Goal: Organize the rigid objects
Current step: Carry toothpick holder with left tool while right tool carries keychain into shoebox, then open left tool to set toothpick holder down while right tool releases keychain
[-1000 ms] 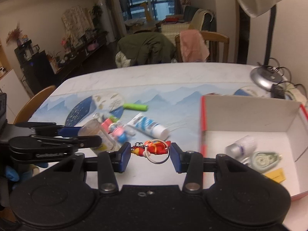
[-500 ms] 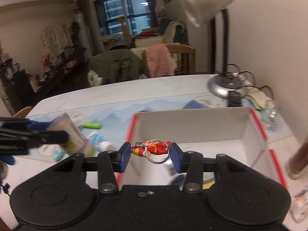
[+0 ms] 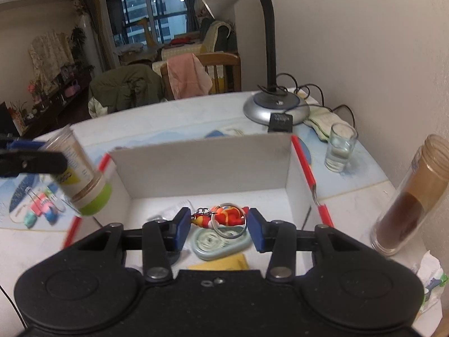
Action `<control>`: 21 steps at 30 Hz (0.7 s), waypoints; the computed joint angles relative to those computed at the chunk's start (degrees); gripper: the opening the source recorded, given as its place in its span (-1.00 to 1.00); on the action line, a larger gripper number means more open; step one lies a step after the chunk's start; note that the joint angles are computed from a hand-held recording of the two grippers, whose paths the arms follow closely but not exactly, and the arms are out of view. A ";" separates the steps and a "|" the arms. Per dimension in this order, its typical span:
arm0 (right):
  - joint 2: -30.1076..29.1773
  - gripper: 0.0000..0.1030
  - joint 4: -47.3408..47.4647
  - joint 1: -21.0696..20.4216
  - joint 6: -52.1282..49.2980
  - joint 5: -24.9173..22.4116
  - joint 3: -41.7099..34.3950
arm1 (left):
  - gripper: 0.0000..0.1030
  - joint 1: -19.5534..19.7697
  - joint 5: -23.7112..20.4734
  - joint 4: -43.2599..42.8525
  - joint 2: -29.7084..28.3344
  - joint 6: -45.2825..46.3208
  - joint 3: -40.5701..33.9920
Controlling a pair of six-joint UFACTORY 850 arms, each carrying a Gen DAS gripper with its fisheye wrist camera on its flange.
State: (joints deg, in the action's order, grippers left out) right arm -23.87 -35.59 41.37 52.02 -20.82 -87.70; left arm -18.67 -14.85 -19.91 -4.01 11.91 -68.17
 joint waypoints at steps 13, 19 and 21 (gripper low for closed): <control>-3.20 -0.16 6.59 -0.77 -12.00 -1.31 -1.30 | -0.16 -3.23 -4.92 5.24 -14.41 -4.61 -13.32; -4.99 -0.16 8.65 -0.89 -16.39 -1.97 -2.31 | -0.16 -3.76 -6.90 6.39 -19.36 -7.44 -17.57; -5.88 -0.16 10.82 -1.09 -19.33 -2.72 -3.23 | -0.16 -3.91 -7.41 6.85 -20.67 -8.13 -18.72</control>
State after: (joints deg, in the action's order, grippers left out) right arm -29.75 -24.77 40.28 32.69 -23.55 -90.94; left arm -22.58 -22.26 -13.06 -24.68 3.78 -86.89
